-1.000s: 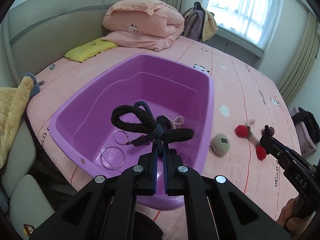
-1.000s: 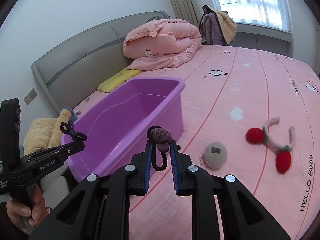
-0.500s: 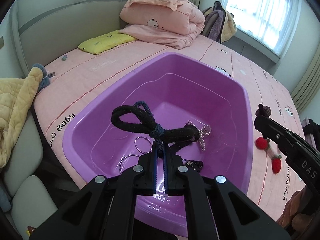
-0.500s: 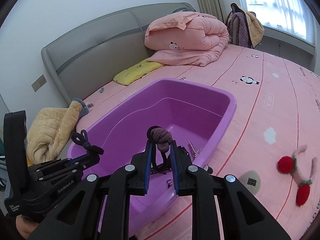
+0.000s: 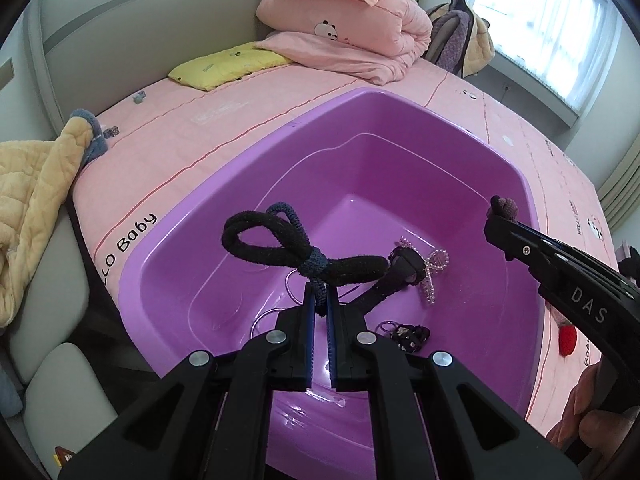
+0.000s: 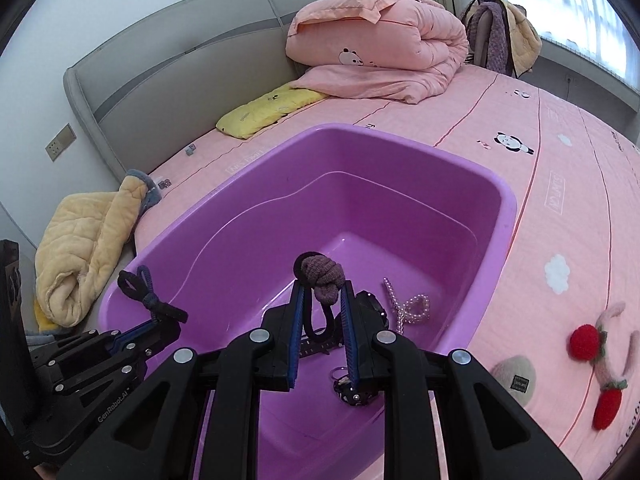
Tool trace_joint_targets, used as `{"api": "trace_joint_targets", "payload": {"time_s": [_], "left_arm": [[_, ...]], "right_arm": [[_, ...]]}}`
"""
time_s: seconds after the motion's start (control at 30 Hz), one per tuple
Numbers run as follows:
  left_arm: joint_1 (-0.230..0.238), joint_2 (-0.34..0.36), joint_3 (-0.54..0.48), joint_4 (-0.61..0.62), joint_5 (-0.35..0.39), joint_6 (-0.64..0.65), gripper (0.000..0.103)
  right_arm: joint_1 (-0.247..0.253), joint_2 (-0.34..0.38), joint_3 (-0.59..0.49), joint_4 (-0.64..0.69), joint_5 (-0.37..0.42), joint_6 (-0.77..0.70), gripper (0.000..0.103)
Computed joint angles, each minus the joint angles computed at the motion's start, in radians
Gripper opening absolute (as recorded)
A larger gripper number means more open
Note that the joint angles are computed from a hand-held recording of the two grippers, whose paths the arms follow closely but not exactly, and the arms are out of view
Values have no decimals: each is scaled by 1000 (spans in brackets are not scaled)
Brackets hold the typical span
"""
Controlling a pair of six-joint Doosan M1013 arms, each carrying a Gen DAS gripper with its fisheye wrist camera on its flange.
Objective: Organize jewelry
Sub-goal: 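Open left tool to drop the bow tie while right tool drops the hair tie into basin, then withdraw both tools from the basin back over the remaining items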
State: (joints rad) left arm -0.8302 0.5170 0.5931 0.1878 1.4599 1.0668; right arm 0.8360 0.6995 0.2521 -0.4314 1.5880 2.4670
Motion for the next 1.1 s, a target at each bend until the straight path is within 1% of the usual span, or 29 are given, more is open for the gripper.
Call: {"api": "trace_joint_targets", "payload": {"time_s": [0.23, 0.3, 0.33, 0.37, 0.4, 0.43, 0.47, 0.5, 0.57, 0.87, 1.1], "left_arm": [[0, 2, -4, 1, 5, -2, 6], [1, 3, -5, -4, 6, -3, 9], [2, 3, -6, -3, 8, -4, 12], [2, 2, -4, -3, 6, -8, 22], [1, -1, -1, 4, 3, -15, 39], [-2, -7, 7, 18, -7, -23, 47], [-4, -15, 18, 33, -22, -31, 60], [-7, -22, 28, 48, -34, -39, 68], [-9, -26, 31, 60, -44, -46, 71], [-7, -26, 25, 56, -32, -53, 71], [-6, -35, 32, 52, -27, -61, 75]], "right_arm": [[-7, 5, -2, 18, 9, -4, 19], [-9, 8, -7, 21, 15, -7, 30], [-9, 10, -12, 22, 20, -5, 38], [-10, 11, -15, 25, 23, -4, 45], [-11, 15, -22, 27, 29, -3, 49], [-11, 19, -32, 23, 38, -2, 55], [-10, 20, -34, 18, 41, 1, 55], [-10, 16, -27, 16, 38, 5, 56], [-11, 12, -21, 13, 32, 14, 62], [-14, 12, -30, 11, 44, 25, 63], [-9, -14, 19, 15, 12, 49, 63]]}}
